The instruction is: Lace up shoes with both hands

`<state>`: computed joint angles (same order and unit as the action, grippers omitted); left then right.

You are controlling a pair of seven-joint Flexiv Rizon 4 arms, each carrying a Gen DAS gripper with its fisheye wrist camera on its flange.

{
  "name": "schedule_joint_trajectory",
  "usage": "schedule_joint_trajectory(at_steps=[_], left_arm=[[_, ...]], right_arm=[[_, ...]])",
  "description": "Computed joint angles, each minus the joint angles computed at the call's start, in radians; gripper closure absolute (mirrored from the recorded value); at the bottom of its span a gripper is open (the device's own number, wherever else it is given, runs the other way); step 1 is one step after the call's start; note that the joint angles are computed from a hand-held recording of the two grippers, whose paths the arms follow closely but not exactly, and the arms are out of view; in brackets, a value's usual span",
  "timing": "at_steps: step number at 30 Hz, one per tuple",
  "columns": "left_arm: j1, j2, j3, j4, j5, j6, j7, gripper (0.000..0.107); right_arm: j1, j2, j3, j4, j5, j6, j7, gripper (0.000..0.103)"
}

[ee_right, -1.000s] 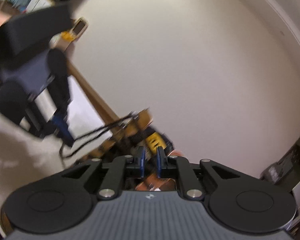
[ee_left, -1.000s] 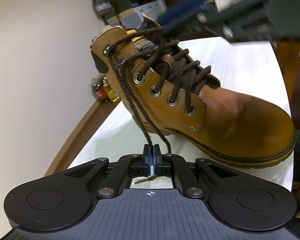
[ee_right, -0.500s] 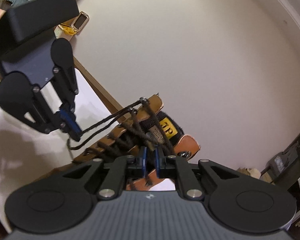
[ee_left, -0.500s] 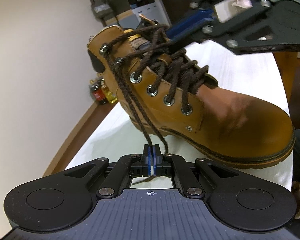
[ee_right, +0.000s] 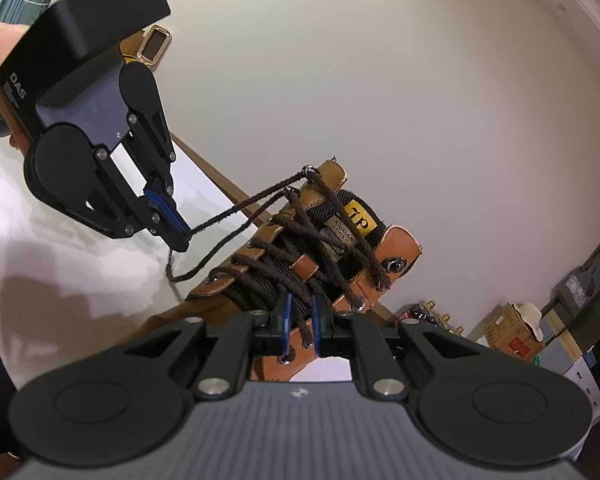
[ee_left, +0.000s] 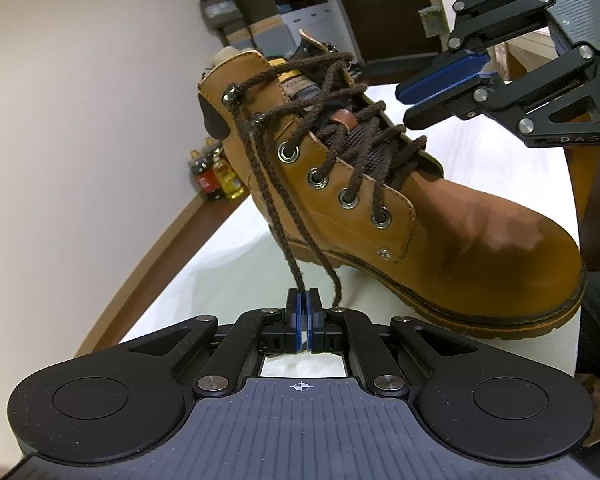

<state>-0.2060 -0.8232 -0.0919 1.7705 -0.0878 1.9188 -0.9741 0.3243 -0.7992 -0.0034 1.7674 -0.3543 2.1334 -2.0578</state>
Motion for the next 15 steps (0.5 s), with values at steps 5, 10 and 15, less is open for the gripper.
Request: schedule_joint_trajectory(at_steps=[5, 10, 15], left_arm=[[0.114, 0.047, -0.078, 0.015, 0.051, -0.055, 0.021, 0.105], [0.185, 0.053, -0.135, 0.004, 0.061, -0.075, 0.014, 0.104], [0.323, 0.063, -0.241, 0.014, 0.093, -0.084, 0.006, 0.104]], right_arm=[[0.004, 0.019, 0.004, 0.029, 0.008, 0.009, -0.002, 0.092], [-0.011, 0.028, 0.027, 0.037, -0.011, 0.013, 0.016, 0.092], [-0.044, 0.052, 0.060, 0.053, -0.058, 0.010, 0.047, 0.092]])
